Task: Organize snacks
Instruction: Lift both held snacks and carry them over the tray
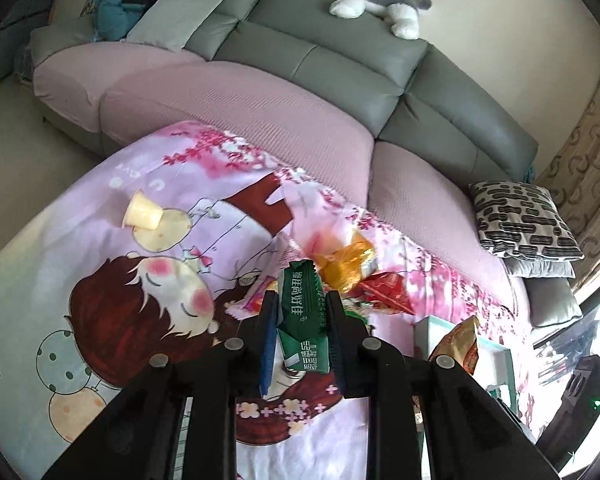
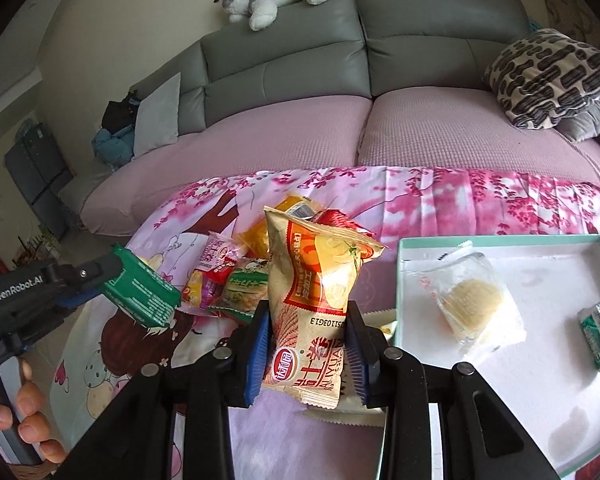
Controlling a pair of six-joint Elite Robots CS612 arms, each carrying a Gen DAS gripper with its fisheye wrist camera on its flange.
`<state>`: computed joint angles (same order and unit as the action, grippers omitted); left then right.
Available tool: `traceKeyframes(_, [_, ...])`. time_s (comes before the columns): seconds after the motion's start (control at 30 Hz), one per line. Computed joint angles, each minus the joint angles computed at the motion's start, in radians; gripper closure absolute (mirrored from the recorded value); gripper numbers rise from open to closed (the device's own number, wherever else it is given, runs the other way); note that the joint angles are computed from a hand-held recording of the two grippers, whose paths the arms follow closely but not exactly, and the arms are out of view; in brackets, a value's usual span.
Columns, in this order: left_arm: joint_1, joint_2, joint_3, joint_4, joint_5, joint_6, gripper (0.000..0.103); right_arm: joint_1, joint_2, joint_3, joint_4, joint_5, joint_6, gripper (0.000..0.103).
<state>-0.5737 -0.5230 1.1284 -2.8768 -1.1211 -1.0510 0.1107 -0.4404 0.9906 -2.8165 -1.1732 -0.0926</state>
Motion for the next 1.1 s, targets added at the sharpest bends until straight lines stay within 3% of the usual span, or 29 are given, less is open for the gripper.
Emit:
traceKeyframes(0.2, [-0.013, 0.011, -0.034, -0.036, -0.008, 0.074, 0.079, -0.019, -0.028, 0.041, -0.046, -0.02, 0.032, 0.066])
traceKeyframes(0.4, [-0.029, 0.034, -0.093, -0.06, -0.032, 0.168, 0.079, -0.047, -0.056, 0.076, -0.081, -0.091, 0.099, 0.066])
traceKeyframes(0.7, [-0.048, 0.097, -0.227, -0.072, -0.186, 0.316, 0.079, -0.099, -0.088, 0.129, -0.129, -0.204, 0.207, 0.066])
traceKeyframes(0.93, [-0.071, 0.16, -0.361, 0.004, -0.309, 0.429, 0.079, -0.133, -0.111, 0.17, -0.156, -0.27, 0.289, 0.066])
traceKeyframes(1.1, [-0.081, 0.2, -0.443, 0.081, -0.374, 0.468, 0.079, -0.145, -0.123, 0.184, -0.124, -0.315, 0.309, 0.066])
